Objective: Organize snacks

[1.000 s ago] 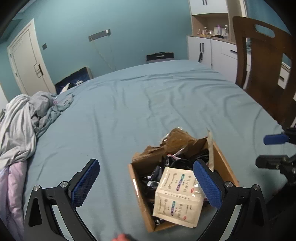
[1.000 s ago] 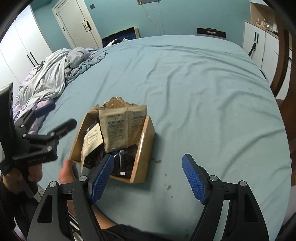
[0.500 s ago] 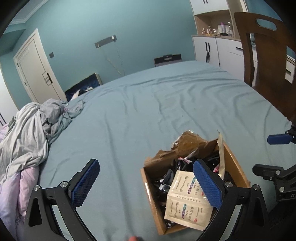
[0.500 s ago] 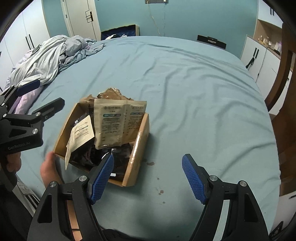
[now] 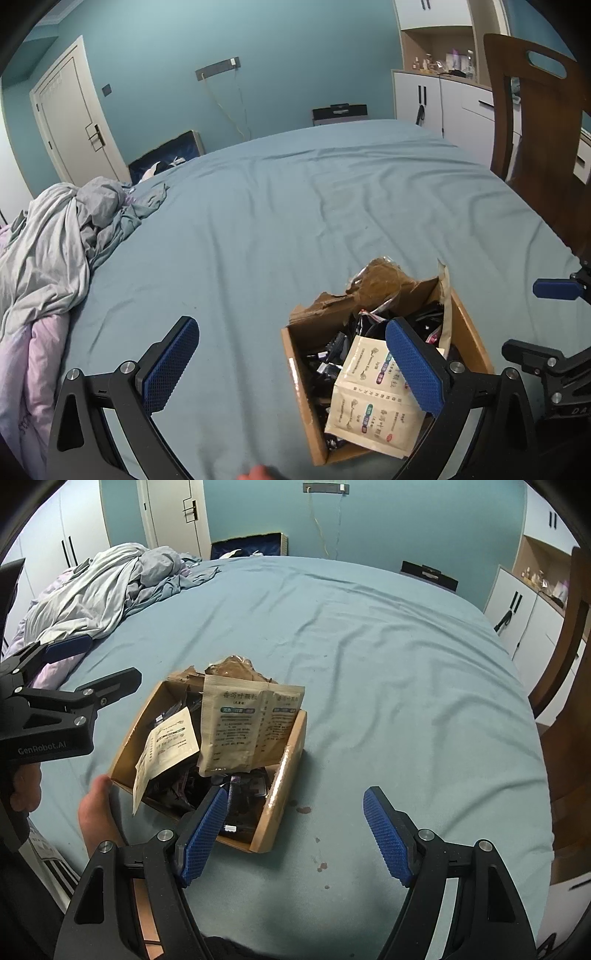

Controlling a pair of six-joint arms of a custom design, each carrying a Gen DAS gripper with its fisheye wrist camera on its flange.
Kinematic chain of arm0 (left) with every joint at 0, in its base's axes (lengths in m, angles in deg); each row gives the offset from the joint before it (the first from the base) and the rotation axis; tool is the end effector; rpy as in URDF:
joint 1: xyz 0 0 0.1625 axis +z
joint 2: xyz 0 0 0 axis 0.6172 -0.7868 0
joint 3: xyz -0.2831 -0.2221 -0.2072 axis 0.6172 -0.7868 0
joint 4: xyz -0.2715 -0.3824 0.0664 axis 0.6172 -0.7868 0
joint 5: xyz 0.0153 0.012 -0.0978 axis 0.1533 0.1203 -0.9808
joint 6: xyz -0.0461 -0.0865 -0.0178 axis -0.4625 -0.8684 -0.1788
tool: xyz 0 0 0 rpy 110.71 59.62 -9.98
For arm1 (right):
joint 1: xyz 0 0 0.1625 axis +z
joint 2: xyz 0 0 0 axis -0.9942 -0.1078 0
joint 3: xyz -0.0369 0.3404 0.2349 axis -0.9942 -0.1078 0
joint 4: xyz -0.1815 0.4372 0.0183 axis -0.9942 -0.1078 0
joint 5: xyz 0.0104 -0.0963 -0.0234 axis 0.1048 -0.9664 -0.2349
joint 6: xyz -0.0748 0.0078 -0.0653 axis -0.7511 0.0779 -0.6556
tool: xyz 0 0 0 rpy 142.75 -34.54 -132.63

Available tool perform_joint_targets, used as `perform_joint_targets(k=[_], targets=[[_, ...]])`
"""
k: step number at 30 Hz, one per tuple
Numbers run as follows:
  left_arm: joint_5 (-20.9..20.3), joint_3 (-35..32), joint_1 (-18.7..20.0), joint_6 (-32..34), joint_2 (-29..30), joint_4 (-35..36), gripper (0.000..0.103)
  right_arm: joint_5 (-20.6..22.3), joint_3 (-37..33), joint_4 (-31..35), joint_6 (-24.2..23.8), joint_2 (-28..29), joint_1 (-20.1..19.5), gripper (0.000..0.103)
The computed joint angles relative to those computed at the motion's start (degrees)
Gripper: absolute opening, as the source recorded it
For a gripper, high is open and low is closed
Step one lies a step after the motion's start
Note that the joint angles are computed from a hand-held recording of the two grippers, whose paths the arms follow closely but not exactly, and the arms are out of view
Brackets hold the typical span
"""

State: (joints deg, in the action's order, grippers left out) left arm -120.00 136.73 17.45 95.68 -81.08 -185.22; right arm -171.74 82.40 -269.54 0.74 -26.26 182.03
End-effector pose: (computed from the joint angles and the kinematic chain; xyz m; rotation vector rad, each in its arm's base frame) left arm -0.2340 -0.6820 0.1290 1.1318 2.1829 -0.6502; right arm 0.1547 -0.5795 0.1779 0.2565 -2.2463 0.8647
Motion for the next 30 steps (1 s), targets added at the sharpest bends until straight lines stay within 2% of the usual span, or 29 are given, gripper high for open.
perform_joint_targets(k=[11, 30], targets=[[0.77, -0.9, 0.2, -2.6, 0.24, 2.41, 0.103, -0.12, -0.03, -0.85, -0.44, 0.11, 0.04, 0.076], [-0.8, 0.14, -0.21, -0.59, -0.28, 2.53, 0.103, -0.57, -0.34, -0.38, 0.16, 0.37, 0.27, 0.076]])
